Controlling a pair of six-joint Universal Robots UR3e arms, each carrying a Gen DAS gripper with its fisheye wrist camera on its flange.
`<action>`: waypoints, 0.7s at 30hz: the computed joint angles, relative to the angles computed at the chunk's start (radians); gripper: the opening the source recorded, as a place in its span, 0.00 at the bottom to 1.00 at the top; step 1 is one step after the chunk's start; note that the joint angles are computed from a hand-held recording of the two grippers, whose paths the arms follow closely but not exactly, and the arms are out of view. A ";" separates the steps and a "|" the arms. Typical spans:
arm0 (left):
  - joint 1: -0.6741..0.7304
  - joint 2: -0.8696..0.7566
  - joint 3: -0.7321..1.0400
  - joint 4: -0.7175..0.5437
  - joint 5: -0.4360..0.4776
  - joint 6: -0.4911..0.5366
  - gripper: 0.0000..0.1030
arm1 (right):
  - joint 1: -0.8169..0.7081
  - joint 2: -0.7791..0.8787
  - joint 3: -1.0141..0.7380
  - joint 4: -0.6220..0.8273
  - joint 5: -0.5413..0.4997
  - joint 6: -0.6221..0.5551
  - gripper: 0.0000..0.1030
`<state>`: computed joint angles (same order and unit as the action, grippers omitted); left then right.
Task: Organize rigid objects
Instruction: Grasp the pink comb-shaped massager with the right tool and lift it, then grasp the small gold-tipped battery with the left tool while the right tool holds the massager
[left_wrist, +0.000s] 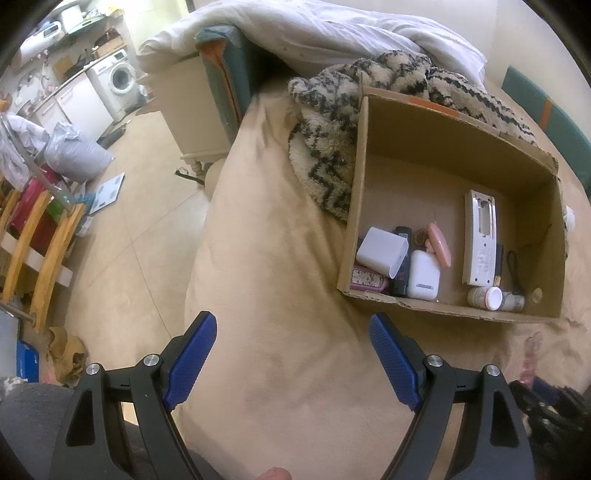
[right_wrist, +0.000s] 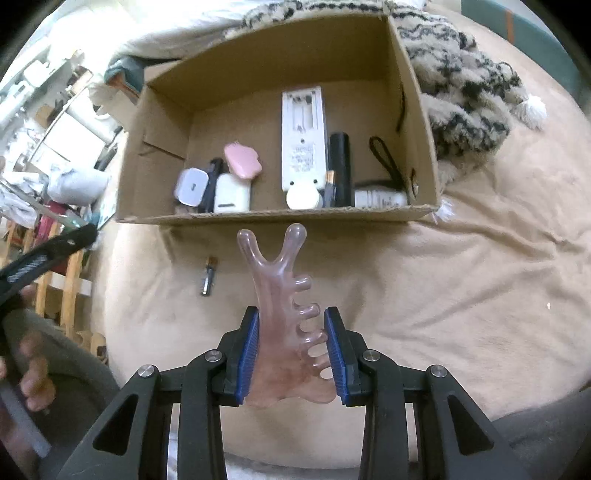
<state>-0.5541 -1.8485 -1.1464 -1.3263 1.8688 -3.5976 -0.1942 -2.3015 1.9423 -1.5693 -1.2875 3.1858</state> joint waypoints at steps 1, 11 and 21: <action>-0.002 -0.005 0.005 -0.003 0.001 -0.002 0.81 | 0.025 0.028 -0.004 -0.040 0.001 0.023 0.35; 0.002 -0.024 -0.010 0.001 -0.014 -0.006 0.81 | 0.041 -0.004 0.030 -0.200 0.063 0.054 0.35; 0.001 -0.088 0.015 -0.023 -0.089 0.032 0.81 | -0.372 -0.202 -0.056 0.085 0.404 -0.255 0.35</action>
